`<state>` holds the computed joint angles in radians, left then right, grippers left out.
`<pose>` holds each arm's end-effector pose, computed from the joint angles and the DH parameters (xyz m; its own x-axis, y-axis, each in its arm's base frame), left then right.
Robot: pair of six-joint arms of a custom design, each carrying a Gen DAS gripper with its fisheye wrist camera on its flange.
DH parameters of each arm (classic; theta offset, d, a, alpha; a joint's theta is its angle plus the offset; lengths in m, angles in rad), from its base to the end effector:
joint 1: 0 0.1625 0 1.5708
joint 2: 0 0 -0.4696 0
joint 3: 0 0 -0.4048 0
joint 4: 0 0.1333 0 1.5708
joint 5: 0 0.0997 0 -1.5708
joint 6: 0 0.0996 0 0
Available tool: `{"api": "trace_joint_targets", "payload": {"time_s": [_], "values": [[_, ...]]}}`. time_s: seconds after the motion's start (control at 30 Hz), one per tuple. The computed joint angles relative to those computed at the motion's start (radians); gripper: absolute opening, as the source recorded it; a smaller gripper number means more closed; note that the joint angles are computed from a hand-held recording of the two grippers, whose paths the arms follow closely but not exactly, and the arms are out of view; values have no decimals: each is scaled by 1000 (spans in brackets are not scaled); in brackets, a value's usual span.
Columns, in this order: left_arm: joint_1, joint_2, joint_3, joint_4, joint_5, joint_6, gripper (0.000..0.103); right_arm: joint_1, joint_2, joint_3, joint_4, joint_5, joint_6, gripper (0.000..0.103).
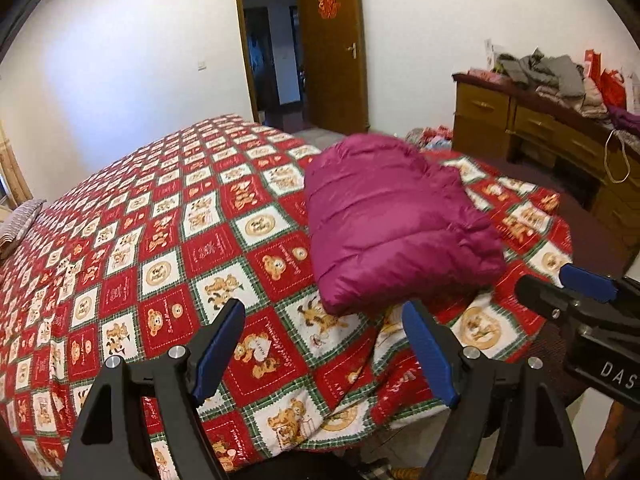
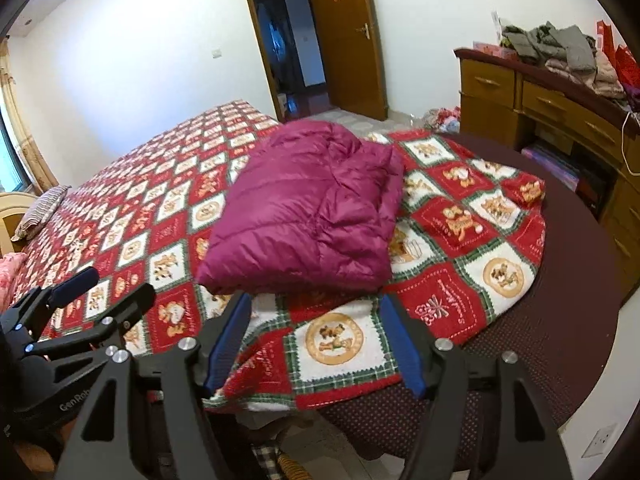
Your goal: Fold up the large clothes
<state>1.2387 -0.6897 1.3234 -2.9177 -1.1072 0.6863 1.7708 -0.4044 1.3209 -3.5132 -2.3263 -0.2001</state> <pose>-0.0999 -0.8352 0.2195 -0.5717 0.4647 -0.6762 0.7870 0.5436 -0.2918 0.2210 -0.7631 0.0738 -0.7929 0.3205 0.5183 -0.2659 0.5833 -0.7675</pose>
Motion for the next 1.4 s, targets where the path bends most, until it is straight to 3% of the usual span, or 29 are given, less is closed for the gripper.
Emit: {"api": "trace_joint_targets", "payload": {"time_s": [0.27, 0.63, 0.8, 1.0, 1.13, 1.17, 1.27, 1.4], "values": [[-17, -55, 72, -136, -66, 9, 82, 41, 14, -9, -184, -4, -138, 75], [-31, -100, 147, -335, -165, 61, 85, 71, 25, -16, -386, 23, -255, 79], [-31, -98, 135, -300, -164, 50, 86, 67, 34, -28, -376, 23, -273, 81], [-23, -68, 90, -237, -112, 29, 86, 45, 22, -15, -274, 15, -176, 81], [-16, -28, 20, -164, -92, 6, 86, 35, 41, -61, -273, 2, -215, 81], [-14, -13, -8, -139, -77, -8, 86, 31, 46, -83, -252, -18, -203, 81], [-3, 20, -68, -92, -63, -42, 86, 16, 20, -59, -208, 17, -130, 81], [7, 40, -114, -54, -55, -92, 86, 21, 29, -65, -249, 12, -177, 81]]}}
